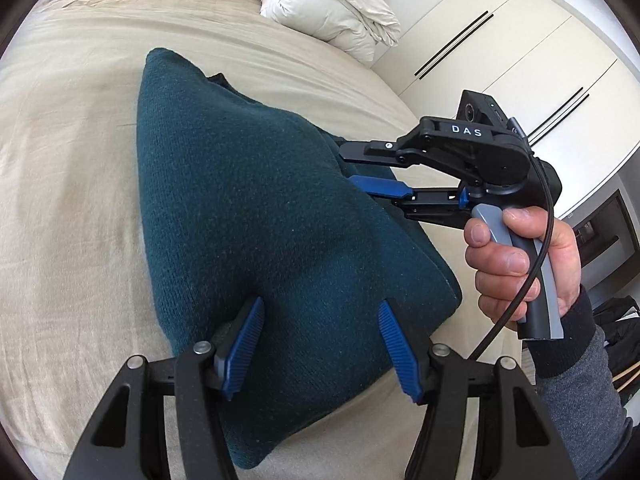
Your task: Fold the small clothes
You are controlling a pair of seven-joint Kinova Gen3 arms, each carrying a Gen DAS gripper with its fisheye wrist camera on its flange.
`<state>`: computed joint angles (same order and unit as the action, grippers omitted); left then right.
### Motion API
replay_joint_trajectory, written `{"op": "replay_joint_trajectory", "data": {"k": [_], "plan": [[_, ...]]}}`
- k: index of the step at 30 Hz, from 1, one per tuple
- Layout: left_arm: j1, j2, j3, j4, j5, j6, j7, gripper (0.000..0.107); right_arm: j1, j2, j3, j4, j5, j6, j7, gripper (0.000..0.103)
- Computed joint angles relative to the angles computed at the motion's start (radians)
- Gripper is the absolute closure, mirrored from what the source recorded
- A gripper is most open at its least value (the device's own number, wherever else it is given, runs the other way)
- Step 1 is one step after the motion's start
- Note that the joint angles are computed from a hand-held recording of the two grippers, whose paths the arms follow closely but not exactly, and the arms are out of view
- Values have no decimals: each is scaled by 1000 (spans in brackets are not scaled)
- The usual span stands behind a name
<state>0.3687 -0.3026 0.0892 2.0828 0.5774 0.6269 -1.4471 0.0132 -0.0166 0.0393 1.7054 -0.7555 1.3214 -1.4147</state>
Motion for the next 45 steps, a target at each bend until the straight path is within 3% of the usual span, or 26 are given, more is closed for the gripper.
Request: {"op": "replay_joint_trajectory", "data": {"k": [3, 6, 8, 9, 10, 13, 18, 20, 24, 29, 30, 31, 32, 33, 36, 41, 43, 45], "plan": [[0, -1, -1, 1, -1, -1, 0, 45, 4, 22, 1, 9, -21, 38, 43, 66], [0, 2, -3, 0, -1, 1, -2, 45, -6, 29, -16, 29, -58, 13, 72, 64], [-3, 3, -3, -7, -4, 10, 1, 45, -16, 25, -25, 30, -35, -13, 55, 74], [-3, 3, -5, -9, -2, 13, 0, 45, -15, 11, -23, 24, -3, -12, 44, 91], [-4, 4, -7, -12, 0, 17, 1, 44, -19, 1, -25, 23, 13, -23, 37, 93], [-8, 4, -7, -28, 6, 29, 12, 44, -32, -55, -23, 14, 58, -44, 33, 95], [6, 29, 29, -63, -12, 23, 9, 42, -26, -128, 43, 64, 27, -73, 53, 95], [-18, 51, 81, -83, -77, 33, 62, 42, -1, -112, 31, 84, 50, -72, 44, 95], [3, 51, 66, -71, -82, 29, 71, 42, 1, -83, 79, 164, -31, -88, 134, 95], [14, 66, 58, -74, -88, 34, 58, 42, 23, -147, 67, 171, -15, -109, 121, 80], [17, 68, 50, -70, -76, 30, 48, 42, 20, -155, 84, 172, -24, -107, 123, 71], [18, 70, 47, -67, -67, 26, 41, 42, 26, -151, 107, 168, -42, -90, 135, 53], [20, 72, 47, -62, -61, 20, 36, 42, 30, -149, 117, 167, -55, -84, 135, 45], [20, 73, 45, -60, -57, 18, 29, 42, 32, -143, 117, 163, -57, -78, 131, 40], [21, 71, 37, -53, -39, 14, 8, 42, 37, -74, 122, 133, -68, -9, 160, 41], [28, 52, -27, -22, 55, 27, -96, 42, 19, -40, 45, 116, -58, -48, 161, 50], [19, 49, -31, -13, 79, 29, -117, 42, 17, -15, 33, 100, -45, -48, 132, 77], [6, 44, -24, -10, 86, 31, -119, 42, 28, -9, 34, 84, -21, -37, 123, 86]]}}
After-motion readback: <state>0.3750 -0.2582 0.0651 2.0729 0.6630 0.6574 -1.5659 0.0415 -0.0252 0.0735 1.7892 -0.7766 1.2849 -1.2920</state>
